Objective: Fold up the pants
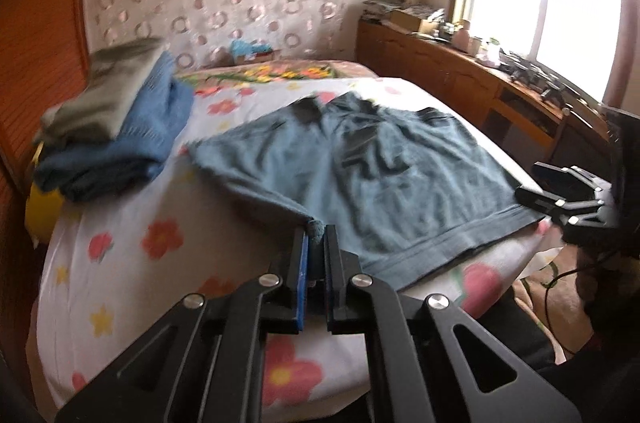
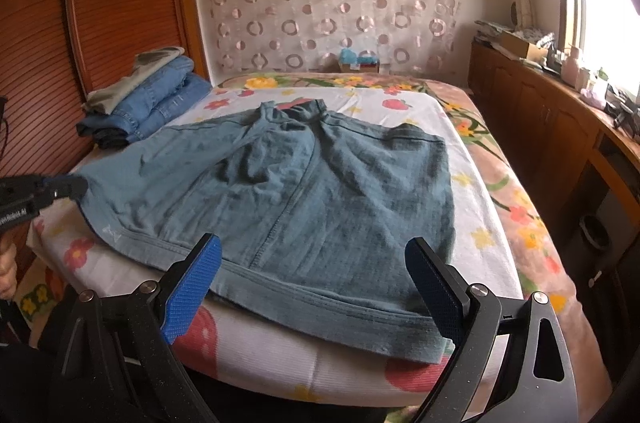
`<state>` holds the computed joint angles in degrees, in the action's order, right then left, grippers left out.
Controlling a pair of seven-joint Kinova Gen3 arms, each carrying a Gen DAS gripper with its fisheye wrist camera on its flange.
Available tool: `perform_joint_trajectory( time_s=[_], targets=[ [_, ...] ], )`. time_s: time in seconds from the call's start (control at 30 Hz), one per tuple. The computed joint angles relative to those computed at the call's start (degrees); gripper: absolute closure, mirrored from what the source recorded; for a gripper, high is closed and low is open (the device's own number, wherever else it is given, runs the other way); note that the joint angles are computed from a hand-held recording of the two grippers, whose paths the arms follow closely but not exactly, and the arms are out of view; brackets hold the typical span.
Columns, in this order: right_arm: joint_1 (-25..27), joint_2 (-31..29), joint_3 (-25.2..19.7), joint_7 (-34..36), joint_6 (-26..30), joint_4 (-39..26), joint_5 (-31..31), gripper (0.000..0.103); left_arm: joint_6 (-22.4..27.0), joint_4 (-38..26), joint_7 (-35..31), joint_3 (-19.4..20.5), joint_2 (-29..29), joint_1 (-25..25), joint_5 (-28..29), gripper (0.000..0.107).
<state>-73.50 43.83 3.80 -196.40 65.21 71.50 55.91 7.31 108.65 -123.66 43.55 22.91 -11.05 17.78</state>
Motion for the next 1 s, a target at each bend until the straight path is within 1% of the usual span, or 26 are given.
perform_joint_trajectory(
  time_s=[0.1,0.37,0.47,0.57,0.67,0.73,0.77,0.8,0.83,0.87,0.93,0.97,1.0],
  targets=[
    [-0.01,-0.49,-0.04,-0.78,-0.29,1.17,0.01,0.012,1.57,-2.39,-0.47,-0.1,0.64,1.69,-0.25,0.105],
    [0.27,-1.51,-0.52,-2.95,-0.78,3.78,0.09,0.03,7.84,-10.21,-3.66,-4.48,2.49,10.07,2.32,0.105],
    [0.32,-2.13,-0.8,-4.43,-0.58,5.2,0.27,0.032,9.94,-12.42,-5.02,-5.85,2.97,12.58,3.87,0.105],
    [0.33,-2.88,-1.24,-5.87,-0.41,6.65,0.72,0.033,10.81,-13.64,-6.28,-7.4,3.02,14.8,5.58,0.105],
    [0.4,-3.49,-1.78,-6.78,-0.12,7.78,1.14,0.034,10.55,-14.0,-6.17,-10.6,2.61,17.8,7.09,0.103],
    [0.64,-3.59,-2.16,-6.94,0.06,7.9,1.3,0.034,9.21,-13.5,-5.44,-12.34,2.12,19.52,7.78,0.1],
    [0.73,-3.68,-2.29,-7.12,0.02,8.12,1.43,0.034,8.68,-13.11,-5.96,-11.84,2.05,19.01,8.54,0.092],
    [0.79,-3.7,-2.4,-7.23,0.04,8.22,1.56,0.034,8.69,-13.33,-5.85,-12.22,2.28,19.27,8.54,0.083],
    [0.81,-3.71,-2.48,-7.36,0.07,8.32,1.73,0.034,9.28,-13.67,-5.23,-13.34,2.25,19.82,8.26,0.082],
    [0.87,-3.77,-2.56,-7.54,-0.04,8.51,1.91,0.034,9.5,-13.58,-5.21,-13.51,2.06,19.65,8.38,0.081],
    [1.02,-3.81,-2.79,-7.57,-0.16,8.53,2.07,0.034,9.11,-13.21,-5.3,-14.14,1.97,19.22,8.6,0.074],
    [1.22,-3.74,-2.87,-7.42,-0.43,8.44,2.18,0.034,8.77,-12.75,-5.68,-13.63,1.87,18.36,9.06,0.07],
    [1.41,-3.66,-2.96,-7.13,-0.75,8.3,2.28,0.034,8.59,-12.33,-6.09,-13.17,1.87,17.47,9.43,0.069]
  ],
)
